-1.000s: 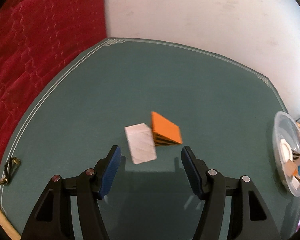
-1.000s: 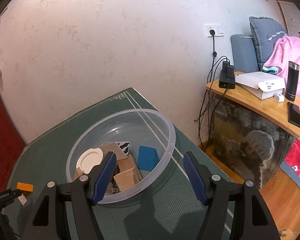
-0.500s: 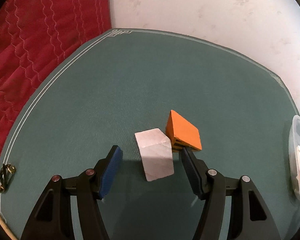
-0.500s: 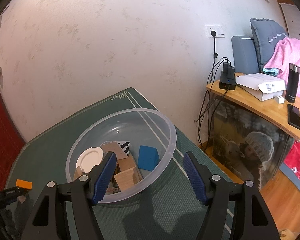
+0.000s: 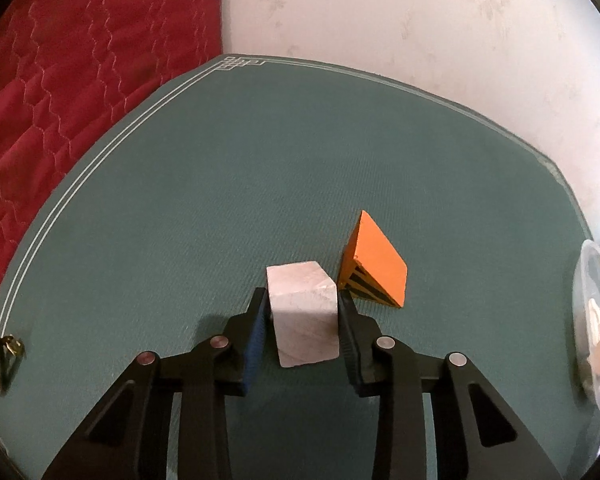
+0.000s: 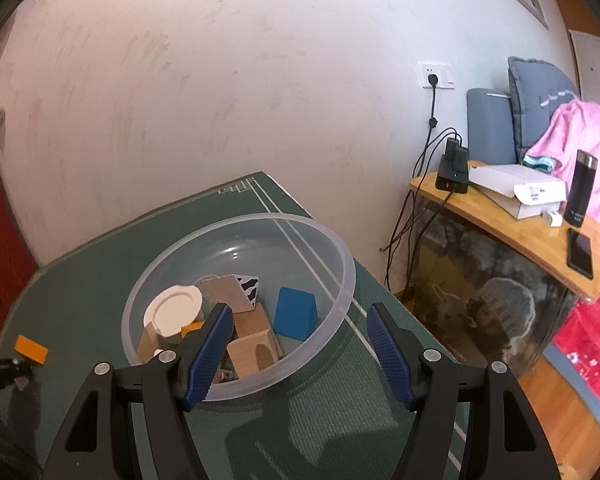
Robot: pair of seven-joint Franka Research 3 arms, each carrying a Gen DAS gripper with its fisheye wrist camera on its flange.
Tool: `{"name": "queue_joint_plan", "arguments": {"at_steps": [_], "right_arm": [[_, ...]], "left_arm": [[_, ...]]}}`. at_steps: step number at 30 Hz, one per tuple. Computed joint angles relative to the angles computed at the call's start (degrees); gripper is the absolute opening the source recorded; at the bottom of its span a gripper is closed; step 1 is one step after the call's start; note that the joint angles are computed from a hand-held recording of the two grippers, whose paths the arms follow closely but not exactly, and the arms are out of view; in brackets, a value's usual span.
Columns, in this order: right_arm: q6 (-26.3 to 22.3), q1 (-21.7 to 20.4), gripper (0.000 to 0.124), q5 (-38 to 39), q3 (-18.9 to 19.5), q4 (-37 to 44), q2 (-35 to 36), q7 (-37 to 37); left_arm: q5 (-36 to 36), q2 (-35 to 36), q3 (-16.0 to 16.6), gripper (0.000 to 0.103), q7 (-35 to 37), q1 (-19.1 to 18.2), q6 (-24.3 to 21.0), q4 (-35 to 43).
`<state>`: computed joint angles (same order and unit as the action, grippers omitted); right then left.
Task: Organize rigid objects
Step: 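Grasp the white tile with the left gripper and lift it, then grasp the orange wedge with the right gripper while the left holds the white tile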
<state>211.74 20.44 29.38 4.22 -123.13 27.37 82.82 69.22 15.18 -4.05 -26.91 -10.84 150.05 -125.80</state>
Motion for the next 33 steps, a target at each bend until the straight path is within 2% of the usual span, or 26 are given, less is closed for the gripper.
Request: {"name": "queue_joint_plan", "arguments": {"at_steps": [2,5,7,12,15,17,19,25,28,33], "right_arm": [[-0.6,1.64,0.073,1.74,-1.05,0.3,-0.03,-1.97],[-0.74,4.17,0.073,4.38,-2.41,0.57,-0.55,-5.99],[-0.19,3.57,0.073,2.71,-1.15,-0.35,-1.66,-6.56],[-4.94,-3.6,0.073,-12.58,5.96,-1.67,-4.02,-0.77],[-11.82,-12.19,0.073,-27.98,14.6,0.54,-2.84,4.15],[-16.03,-16.48,0.073,-34.42,19.95,3.01,-0.71,4.54],[-19.53,-17.62,0.073,-36.69,22.93,5.51,1.36,2.37],[-31.42,-16.87,0.073,-36.13,28.81,16.12,9.18,-5.25],[-36.62,-13.74,0.073,-34.6,28.27,22.43,12.62,-7.55],[-42.29,-7.15,0.073,-33.02,24.62,30.7,16.17,-10.11]], "left_arm": [[1.59,-1.28,0.25,0.034,-1.7,0.02,0.73,-1.23],[3.23,-2.87,-0.26,0.034,-3.02,-0.14,-0.54,-2.44],[4.39,-3.93,-0.68,0.034,-3.78,-0.04,-1.26,-3.34],[7.56,-6.58,-1.76,0.034,-6.43,0.72,-1.43,-5.67],[9.45,-8.15,-2.5,0.034,-8.31,1.09,-1.94,-7.05],[10.76,-9.6,-2.99,0.034,-9.67,1.34,-2.48,-8.4],[11.71,-10.74,-3.42,0.034,-10.9,1.76,-2.66,-9.65],[13.46,-12.73,-4.17,0.034,-13.66,3.18,-2.14,-12.6],[14.18,-13.3,-4.42,0.034,-14.9,3.59,-1.98,-13.58],[15.27,-13.36,-4.71,0.034,-15.85,3.95,-1.85,-13.88]]}}
